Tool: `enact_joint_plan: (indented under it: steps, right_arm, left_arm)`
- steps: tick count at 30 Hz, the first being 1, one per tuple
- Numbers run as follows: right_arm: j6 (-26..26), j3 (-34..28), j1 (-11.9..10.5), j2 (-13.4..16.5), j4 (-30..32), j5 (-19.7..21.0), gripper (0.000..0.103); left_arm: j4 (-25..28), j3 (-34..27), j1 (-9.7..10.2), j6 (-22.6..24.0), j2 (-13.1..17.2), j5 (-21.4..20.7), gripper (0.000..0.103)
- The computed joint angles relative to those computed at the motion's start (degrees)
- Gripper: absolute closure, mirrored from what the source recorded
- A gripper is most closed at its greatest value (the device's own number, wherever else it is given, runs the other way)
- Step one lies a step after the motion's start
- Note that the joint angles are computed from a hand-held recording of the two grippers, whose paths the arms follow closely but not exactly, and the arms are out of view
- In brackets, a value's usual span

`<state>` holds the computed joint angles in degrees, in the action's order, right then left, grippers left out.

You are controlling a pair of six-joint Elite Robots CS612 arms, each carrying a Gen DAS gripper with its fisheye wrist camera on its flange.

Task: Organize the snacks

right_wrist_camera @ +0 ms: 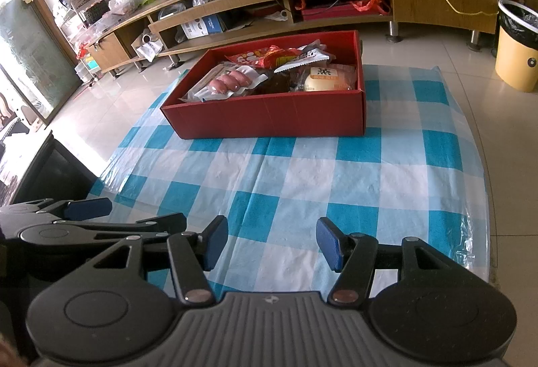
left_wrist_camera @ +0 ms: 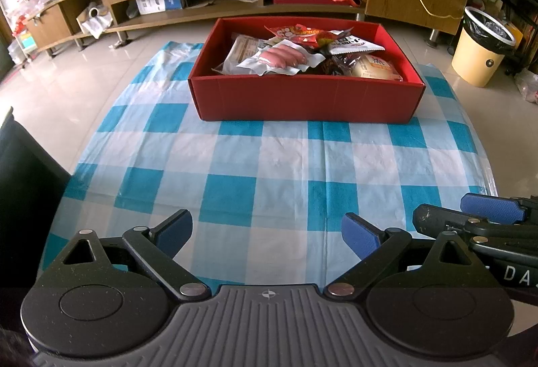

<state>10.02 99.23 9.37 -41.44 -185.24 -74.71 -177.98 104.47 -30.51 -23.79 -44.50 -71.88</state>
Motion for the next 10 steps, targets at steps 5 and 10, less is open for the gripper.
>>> enact_joint_plan:
  steps: [5,10]
  right_arm:
    - [0.01,-0.02,0.01,-0.01,0.03,-0.04,0.047]
    - [0.02,0.0,0.07,0.03,-0.21,-0.29,0.045]
  left_arm:
    - [-0.58,0.11,-0.17,0.18,0.09,0.56,0.006]
    - [-0.66,0.13,-0.16,0.02,0.03,0.72,0.005]
